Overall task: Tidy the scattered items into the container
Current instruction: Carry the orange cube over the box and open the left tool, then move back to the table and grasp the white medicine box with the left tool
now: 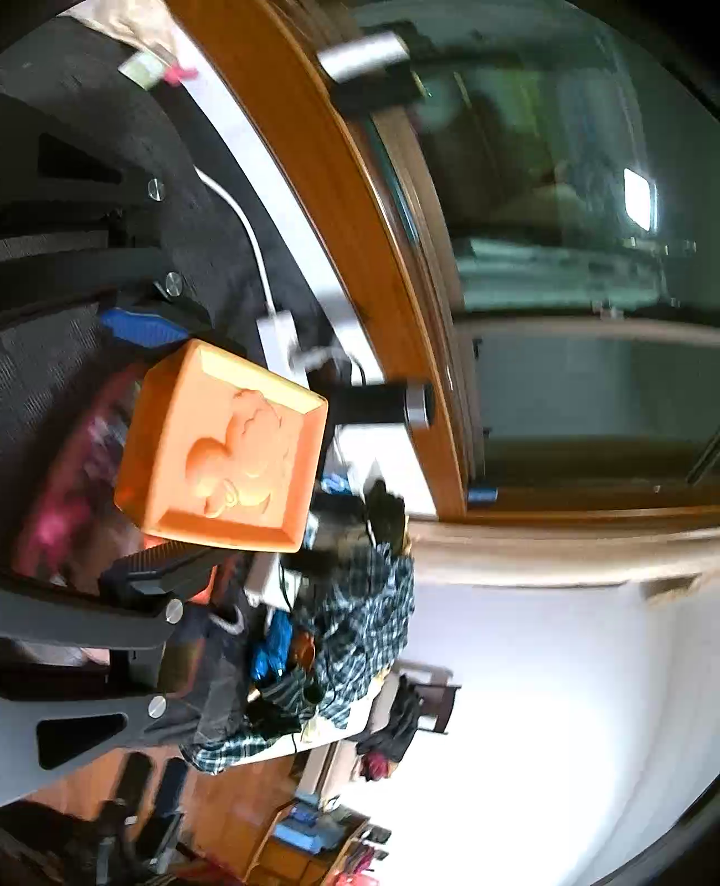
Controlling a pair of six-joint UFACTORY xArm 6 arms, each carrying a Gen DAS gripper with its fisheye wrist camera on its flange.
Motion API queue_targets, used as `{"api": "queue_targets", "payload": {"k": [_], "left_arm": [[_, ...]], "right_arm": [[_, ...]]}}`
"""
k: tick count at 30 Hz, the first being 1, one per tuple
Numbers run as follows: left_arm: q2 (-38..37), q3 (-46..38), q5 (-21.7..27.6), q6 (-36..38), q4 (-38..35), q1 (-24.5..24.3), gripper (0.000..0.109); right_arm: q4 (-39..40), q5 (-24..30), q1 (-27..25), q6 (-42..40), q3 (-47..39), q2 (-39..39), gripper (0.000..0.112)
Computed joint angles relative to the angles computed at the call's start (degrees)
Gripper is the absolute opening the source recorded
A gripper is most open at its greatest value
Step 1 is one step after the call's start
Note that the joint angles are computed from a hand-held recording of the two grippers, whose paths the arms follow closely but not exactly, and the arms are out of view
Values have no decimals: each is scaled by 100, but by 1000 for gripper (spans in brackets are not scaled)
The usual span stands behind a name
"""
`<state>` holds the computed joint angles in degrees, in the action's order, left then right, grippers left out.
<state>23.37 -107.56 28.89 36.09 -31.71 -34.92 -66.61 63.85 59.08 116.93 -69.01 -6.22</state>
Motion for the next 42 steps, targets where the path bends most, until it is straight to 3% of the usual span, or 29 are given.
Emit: {"api": "queue_targets", "payload": {"k": [5,10,14,16,17,21,27,31,33,37,42], "left_arm": [[912,-1064,501,-986,1041,-181,61],[1785,-1961,1169,-1500,1568,-187,61],[1653,-1842,1355,-1069,852,-81,66],[1309,-1415,1112,-762,453,-47,85],[1107,-1164,936,-586,206,-28,87],[539,-573,568,-40,-582,111,88],[259,-194,217,-263,-569,560,88],[297,-31,56,-1143,40,1070,88],[377,-10,1,-1585,402,1336,88],[729,-228,-90,-2712,1479,1933,88],[1840,-1616,316,-4492,3013,2626,88]], "right_arm": [[-45,75,62,73,201,-177,72],[-34,21,22,35,252,-193,72],[-26,53,29,-43,164,-108,72],[-44,34,22,-21,112,-63,72],[-61,17,12,1,79,-35,72],[-87,-98,-35,-97,-187,176,72],[-76,-612,-272,-734,-936,815,72],[512,-876,-572,-1766,-1726,1520,72],[1005,-650,-703,-2312,-2109,1852,72],[1468,-232,-913,-2149,-2001,1827,72],[1421,-150,-927,-1945,-1830,1680,72]]}}
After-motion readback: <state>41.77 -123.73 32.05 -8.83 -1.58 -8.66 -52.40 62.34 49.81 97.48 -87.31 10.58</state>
